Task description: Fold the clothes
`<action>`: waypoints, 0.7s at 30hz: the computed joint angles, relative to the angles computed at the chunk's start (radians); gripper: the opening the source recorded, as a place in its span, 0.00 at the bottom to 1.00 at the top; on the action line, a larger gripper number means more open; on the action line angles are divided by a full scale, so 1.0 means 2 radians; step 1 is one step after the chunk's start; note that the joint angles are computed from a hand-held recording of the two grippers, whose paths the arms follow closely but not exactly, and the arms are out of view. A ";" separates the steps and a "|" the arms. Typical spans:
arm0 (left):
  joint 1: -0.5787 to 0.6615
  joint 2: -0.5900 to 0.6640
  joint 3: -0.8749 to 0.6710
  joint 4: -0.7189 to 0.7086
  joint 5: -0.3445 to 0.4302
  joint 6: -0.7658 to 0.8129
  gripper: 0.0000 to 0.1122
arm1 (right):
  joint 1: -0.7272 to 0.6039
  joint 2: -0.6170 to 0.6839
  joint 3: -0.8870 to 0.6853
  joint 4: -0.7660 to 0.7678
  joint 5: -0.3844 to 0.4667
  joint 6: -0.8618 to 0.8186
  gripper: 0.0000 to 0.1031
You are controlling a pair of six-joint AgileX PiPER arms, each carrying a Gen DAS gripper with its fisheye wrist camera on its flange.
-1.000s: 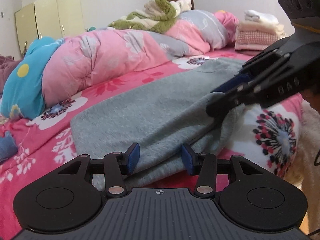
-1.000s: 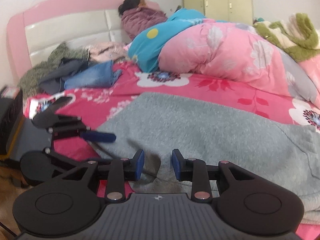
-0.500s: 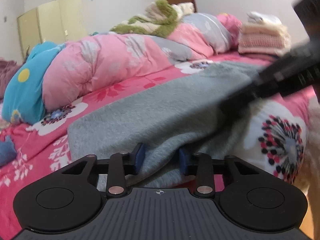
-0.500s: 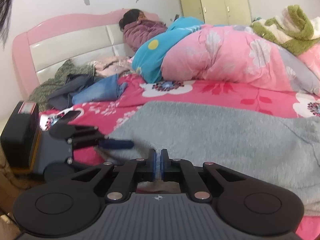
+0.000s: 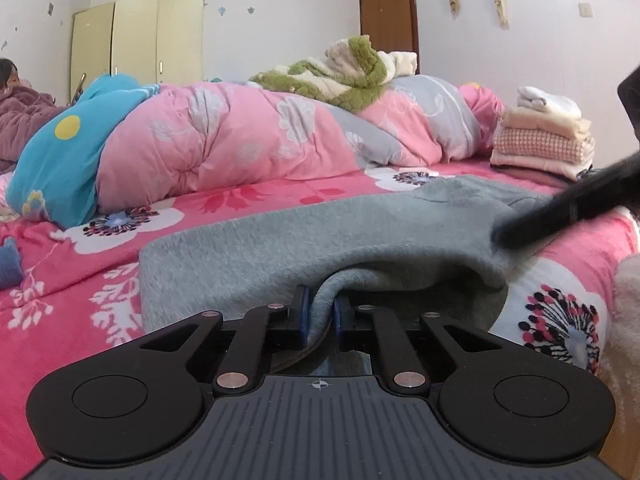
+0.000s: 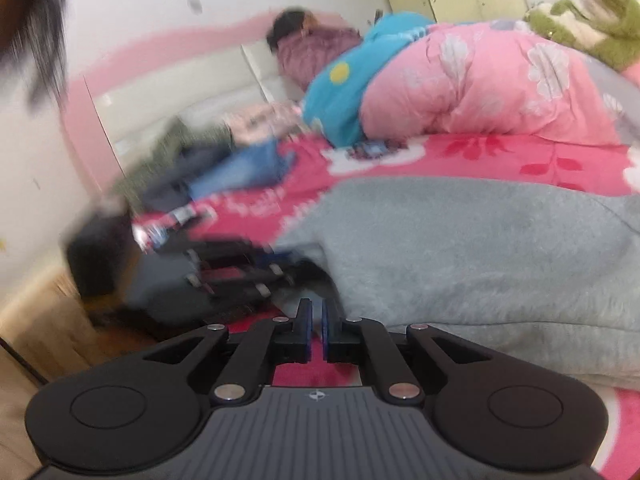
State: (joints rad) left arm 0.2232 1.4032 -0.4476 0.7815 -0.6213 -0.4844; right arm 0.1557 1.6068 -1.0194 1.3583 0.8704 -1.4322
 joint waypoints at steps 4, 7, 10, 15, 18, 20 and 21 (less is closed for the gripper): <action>0.013 0.002 0.004 0.007 -0.024 -0.004 0.09 | -0.021 0.009 -0.017 0.044 -0.005 0.001 0.05; 0.018 0.004 0.003 0.006 -0.036 -0.008 0.09 | -0.004 0.017 -0.041 0.025 -0.060 -0.007 0.05; 0.020 0.006 0.002 0.005 -0.046 -0.014 0.09 | 0.032 0.031 -0.069 -0.058 -0.112 -0.014 0.09; 0.026 0.012 -0.003 0.010 -0.059 -0.026 0.09 | 0.064 0.032 -0.069 -0.109 -0.127 -0.103 0.30; 0.028 0.014 -0.003 0.008 -0.067 -0.025 0.08 | 0.069 0.037 -0.078 -0.124 -0.125 -0.142 0.33; 0.027 0.015 -0.002 0.004 -0.069 -0.021 0.08 | 0.070 0.048 -0.094 -0.138 -0.110 -0.156 0.33; 0.027 0.015 -0.002 0.002 -0.071 -0.019 0.08 | 0.070 0.053 -0.103 -0.146 -0.103 -0.163 0.36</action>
